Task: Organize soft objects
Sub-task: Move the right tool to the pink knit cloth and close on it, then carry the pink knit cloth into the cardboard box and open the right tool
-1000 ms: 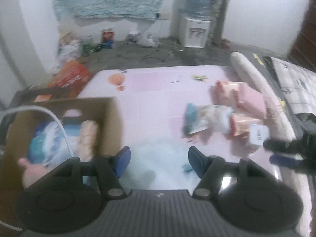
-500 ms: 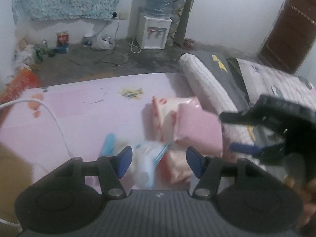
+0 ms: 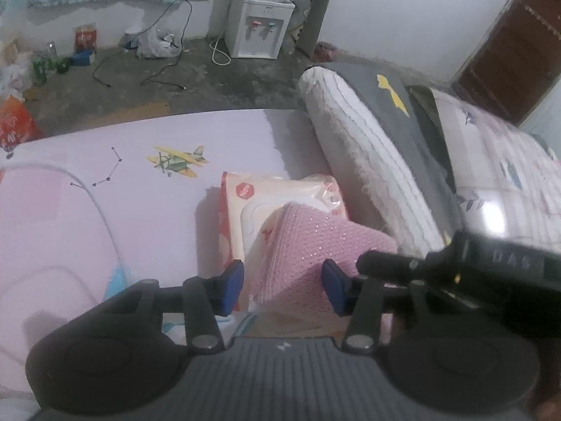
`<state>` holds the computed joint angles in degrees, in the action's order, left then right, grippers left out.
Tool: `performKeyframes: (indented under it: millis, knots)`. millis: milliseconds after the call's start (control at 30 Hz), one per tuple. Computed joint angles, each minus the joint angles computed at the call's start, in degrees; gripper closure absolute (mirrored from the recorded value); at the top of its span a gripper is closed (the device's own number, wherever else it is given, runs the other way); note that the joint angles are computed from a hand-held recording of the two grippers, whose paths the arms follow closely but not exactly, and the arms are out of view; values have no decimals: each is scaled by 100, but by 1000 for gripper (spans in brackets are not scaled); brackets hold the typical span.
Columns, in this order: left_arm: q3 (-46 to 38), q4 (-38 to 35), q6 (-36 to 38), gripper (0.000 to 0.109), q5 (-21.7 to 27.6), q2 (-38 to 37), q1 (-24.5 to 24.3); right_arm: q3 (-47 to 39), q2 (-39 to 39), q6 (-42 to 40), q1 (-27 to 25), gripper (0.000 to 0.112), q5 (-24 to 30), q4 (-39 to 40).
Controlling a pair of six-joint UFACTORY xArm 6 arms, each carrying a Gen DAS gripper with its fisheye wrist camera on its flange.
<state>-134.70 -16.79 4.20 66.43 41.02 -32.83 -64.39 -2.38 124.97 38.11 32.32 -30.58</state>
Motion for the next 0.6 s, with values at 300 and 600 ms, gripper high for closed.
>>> performKeyframes:
  millis: [300,600]
  knots:
    - [-806,15,-186,65,434,447,6,78,22,268,21,62,-115,-136]
    - [1190,-265,-199,69,-133,-1015,30,-18,-264,525,359,79,373,-533]
